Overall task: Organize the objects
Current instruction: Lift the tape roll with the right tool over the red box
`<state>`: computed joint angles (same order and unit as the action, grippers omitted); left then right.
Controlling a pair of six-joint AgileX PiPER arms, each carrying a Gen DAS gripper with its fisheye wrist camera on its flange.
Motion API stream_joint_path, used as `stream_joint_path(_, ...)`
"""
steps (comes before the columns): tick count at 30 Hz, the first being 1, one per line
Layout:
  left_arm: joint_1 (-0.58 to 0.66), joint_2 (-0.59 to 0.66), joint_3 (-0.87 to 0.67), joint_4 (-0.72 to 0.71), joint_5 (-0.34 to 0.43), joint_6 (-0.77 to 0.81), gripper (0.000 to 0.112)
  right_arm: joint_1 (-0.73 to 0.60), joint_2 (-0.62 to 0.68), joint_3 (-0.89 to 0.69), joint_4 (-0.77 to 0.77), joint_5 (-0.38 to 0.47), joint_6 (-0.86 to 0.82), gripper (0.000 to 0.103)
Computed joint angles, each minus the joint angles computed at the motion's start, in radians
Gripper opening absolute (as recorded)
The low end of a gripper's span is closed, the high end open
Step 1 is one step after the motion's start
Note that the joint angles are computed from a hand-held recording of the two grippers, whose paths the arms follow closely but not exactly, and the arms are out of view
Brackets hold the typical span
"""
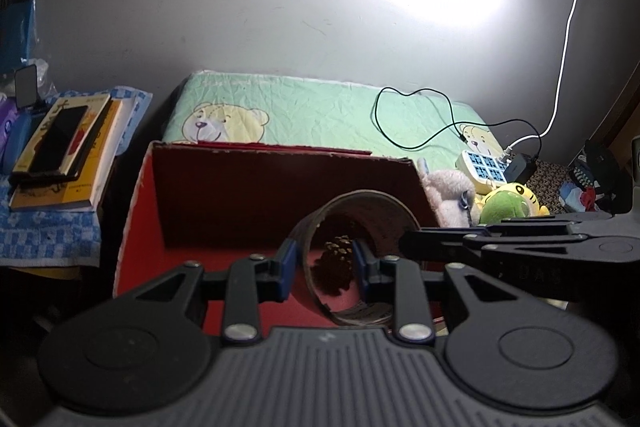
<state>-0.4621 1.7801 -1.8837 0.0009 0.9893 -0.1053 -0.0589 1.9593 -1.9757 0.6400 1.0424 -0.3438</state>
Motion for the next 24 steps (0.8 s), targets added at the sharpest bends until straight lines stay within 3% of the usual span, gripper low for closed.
stream_joint_path(24, 0.045, 0.294, -0.381, 0.069, 0.214, 0.019, 0.029, 0.056, 0.31, -0.417, -0.111, 0.147, 0.171, 0.01)
